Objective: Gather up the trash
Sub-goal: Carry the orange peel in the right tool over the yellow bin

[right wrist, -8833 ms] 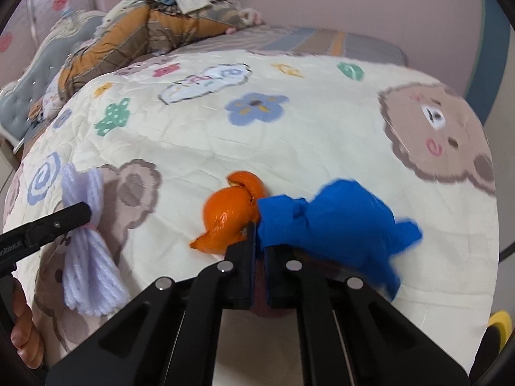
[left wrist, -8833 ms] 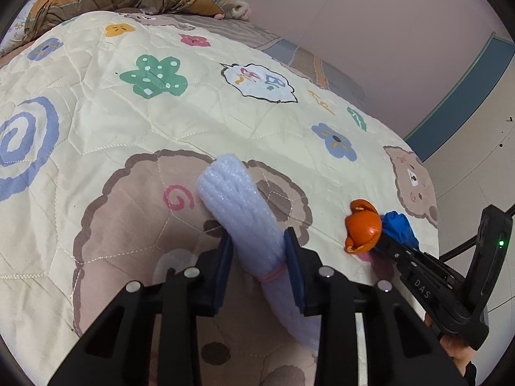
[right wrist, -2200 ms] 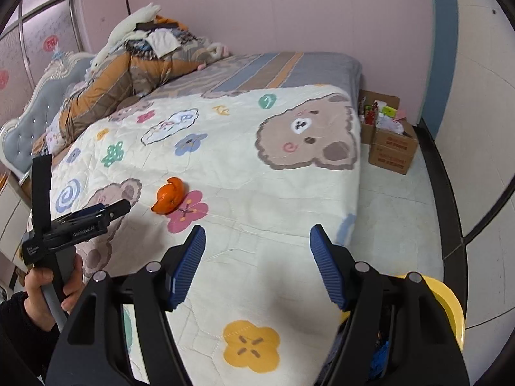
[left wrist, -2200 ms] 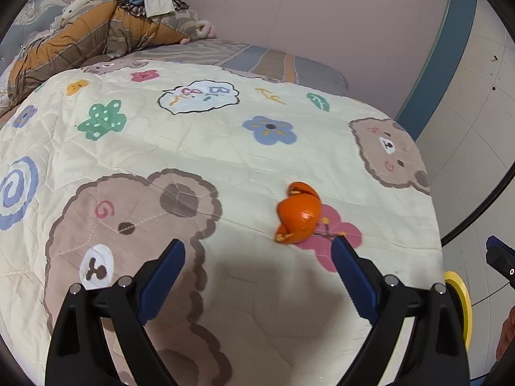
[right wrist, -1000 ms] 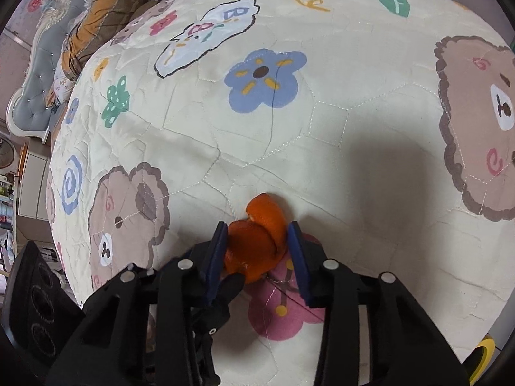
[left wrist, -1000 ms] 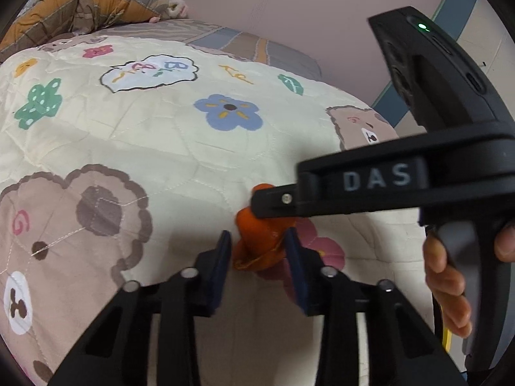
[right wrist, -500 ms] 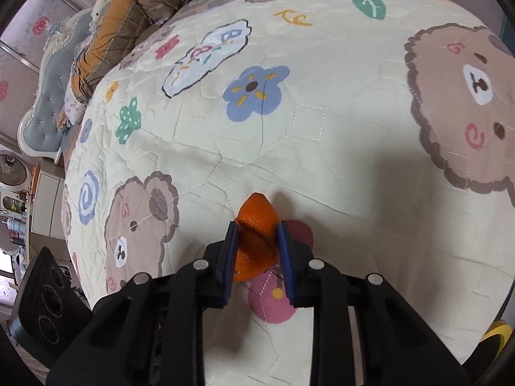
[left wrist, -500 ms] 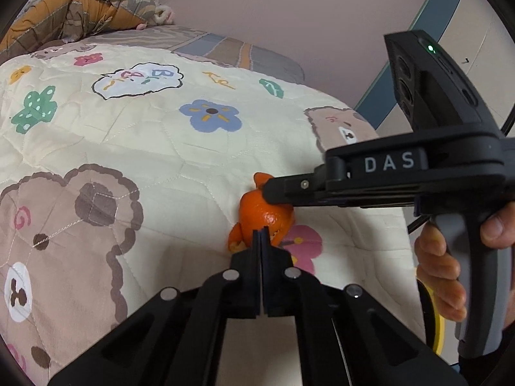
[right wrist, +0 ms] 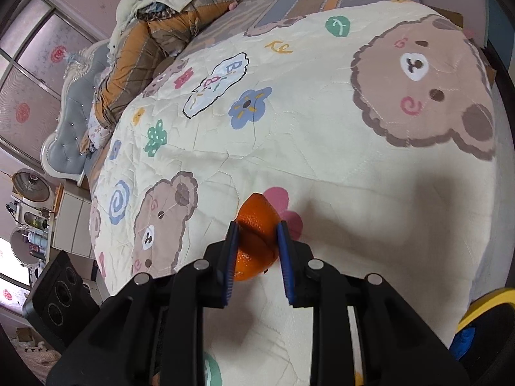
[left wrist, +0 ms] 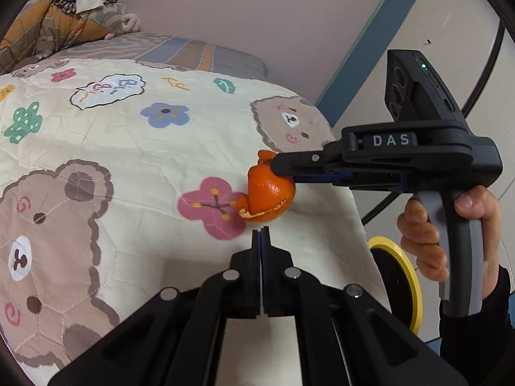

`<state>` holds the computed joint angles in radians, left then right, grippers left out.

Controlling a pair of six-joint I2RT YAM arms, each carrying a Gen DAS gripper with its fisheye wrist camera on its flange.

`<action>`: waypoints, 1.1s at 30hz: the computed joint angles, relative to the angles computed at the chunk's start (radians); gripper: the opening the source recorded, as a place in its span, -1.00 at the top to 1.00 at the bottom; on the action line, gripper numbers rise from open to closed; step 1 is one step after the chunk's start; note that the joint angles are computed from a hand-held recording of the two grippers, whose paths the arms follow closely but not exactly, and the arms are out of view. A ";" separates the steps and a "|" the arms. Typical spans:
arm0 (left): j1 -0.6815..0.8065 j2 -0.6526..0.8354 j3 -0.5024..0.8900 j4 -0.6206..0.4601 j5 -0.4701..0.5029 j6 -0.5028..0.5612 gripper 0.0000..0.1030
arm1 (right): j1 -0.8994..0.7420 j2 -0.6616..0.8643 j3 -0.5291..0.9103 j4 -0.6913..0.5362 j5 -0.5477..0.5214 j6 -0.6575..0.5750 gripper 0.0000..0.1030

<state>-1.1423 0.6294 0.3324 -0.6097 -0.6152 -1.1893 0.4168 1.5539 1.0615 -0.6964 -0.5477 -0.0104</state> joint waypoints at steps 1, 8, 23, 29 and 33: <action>-0.022 0.010 0.002 0.004 -0.004 -0.014 1.00 | -0.028 -0.026 -0.018 -0.014 -0.026 -0.018 0.55; -0.206 0.199 0.070 0.034 -0.081 -0.129 1.00 | -0.211 -0.182 -0.113 -0.129 -0.129 -0.165 0.55; -0.409 0.586 0.344 0.113 -0.160 -0.126 0.99 | -1.027 -0.278 -0.115 -0.563 -0.241 -0.901 0.55; -0.477 0.656 0.427 0.046 -0.196 -0.177 0.99 | -1.268 -0.205 -0.105 -0.514 -0.203 -1.040 0.54; -0.532 0.669 0.452 -0.040 -0.234 -0.267 0.99 | -1.294 -0.211 -0.168 -0.355 -0.150 -0.999 0.54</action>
